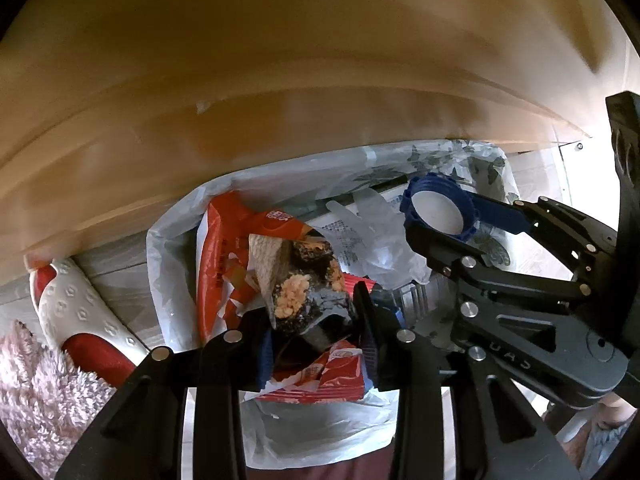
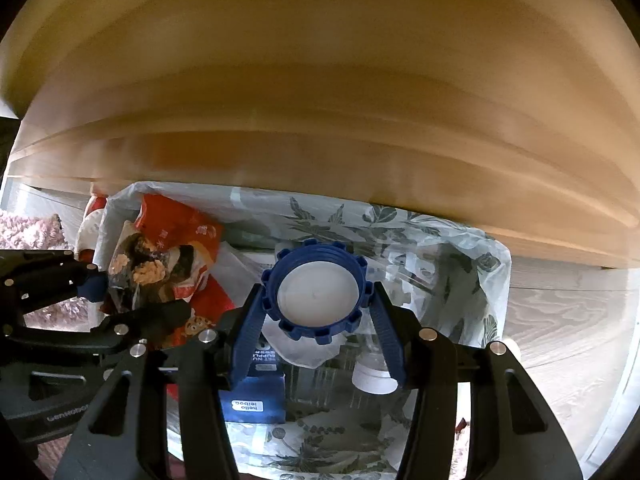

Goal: Collect trash
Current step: 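Open the left tool to drop the cookie wrapper while the right tool releases the lid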

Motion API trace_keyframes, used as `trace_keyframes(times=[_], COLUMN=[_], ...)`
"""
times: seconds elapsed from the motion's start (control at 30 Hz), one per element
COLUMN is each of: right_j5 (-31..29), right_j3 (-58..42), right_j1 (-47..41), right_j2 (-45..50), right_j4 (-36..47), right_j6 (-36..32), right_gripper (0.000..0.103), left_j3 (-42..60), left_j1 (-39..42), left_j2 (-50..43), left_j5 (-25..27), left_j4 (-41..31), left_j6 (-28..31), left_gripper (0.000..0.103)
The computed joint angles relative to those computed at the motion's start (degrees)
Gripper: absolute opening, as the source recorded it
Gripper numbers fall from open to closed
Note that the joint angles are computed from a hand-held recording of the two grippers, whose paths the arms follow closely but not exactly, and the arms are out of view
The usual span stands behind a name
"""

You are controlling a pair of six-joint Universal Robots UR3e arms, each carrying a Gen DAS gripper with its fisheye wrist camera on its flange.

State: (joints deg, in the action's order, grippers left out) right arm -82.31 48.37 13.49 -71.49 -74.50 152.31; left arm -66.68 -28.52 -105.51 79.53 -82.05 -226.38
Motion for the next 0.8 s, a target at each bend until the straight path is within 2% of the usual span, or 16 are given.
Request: trace_keyframes(times=[0.17,0.3,0.4,0.47,0.53,0.7,0.8], right_j5=[0.69,1.21,1.69,1.98,2.03,2.15,2.07], right_j3=[-2.13,-3.79,-6.64,-8.82,-10.18,-11.62,-12.38], right_j1=[-0.54,-0.86,-1.33,-1.72,-1.67,-2.44,-2.64], right_j2=[1.00,1.54,2.51,3.12,3.56,3.31,2.97], right_j4=[1.07,2.65,4.66,5.91,6.31,7.38,7.94], right_j6=[0.31,0.28,0.06,0.13,0.63,0.70,0.72], right_gripper=[0.052,0.052,0.052,0.054,0.060,0.066,0.069], left_j3=[2.55,5.07,4.30,4.22,5.07,5.87,5.92], left_j1=[-0.30,-1.02,-1.10,-1.28,-1.88,-3.04,-3.68], left_j2=[-0.65,-1.15,-0.21,0.33,0.55,1.34,2.13], left_j5=[0.67,2.35,1.84,2.15,3.44,5.43,6.54], left_j4=[-2.00,-4.69,-4.95,-5.65,-7.00,-8.32,-8.88], left_j6=[0.46,0.34,-0.10,-0.20,-0.95,-2.31,-3.07], left_gripper=[0.040,0.049,0.050,0.050,0.056,0.058,0.062])
